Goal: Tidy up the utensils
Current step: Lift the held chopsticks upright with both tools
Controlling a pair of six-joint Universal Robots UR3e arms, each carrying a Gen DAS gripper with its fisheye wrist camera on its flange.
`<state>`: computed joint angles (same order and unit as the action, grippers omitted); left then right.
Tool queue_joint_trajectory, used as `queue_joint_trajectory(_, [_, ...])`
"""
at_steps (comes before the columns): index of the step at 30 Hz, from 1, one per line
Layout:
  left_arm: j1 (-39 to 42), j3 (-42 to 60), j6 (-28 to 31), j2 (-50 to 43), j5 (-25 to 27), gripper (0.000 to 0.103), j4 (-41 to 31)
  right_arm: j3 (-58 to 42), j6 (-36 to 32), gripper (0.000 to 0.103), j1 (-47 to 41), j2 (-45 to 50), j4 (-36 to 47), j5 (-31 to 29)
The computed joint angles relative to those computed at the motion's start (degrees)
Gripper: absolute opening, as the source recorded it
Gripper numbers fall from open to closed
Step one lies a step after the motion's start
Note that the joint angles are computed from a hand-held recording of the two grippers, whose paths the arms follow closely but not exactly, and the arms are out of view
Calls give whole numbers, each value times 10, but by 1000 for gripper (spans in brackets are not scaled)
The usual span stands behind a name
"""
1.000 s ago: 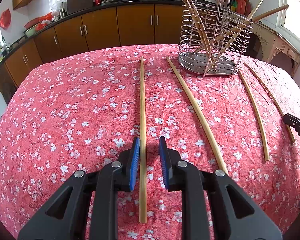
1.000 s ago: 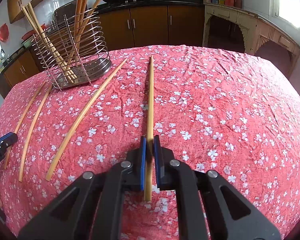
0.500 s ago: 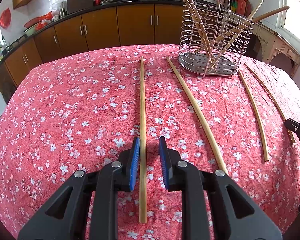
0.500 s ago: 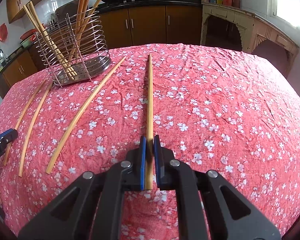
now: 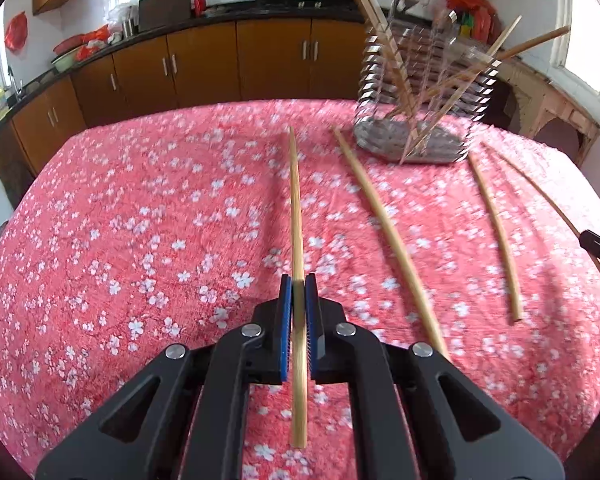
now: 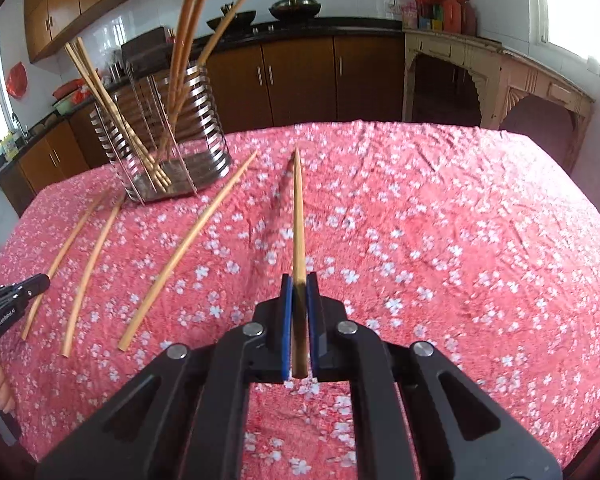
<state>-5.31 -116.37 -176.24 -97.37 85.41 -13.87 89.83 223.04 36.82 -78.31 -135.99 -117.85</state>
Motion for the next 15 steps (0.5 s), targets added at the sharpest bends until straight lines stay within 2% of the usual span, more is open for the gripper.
queue_joint_trajectory(10, [36, -52, 8, 120, -57, 6, 49, -17, -19, 8, 31, -32, -12, -78])
queue_joint_trajectory(15, [43, -40, -3, 133, -67, 6, 58, -36, -32, 8, 41, -30, -18, -96])
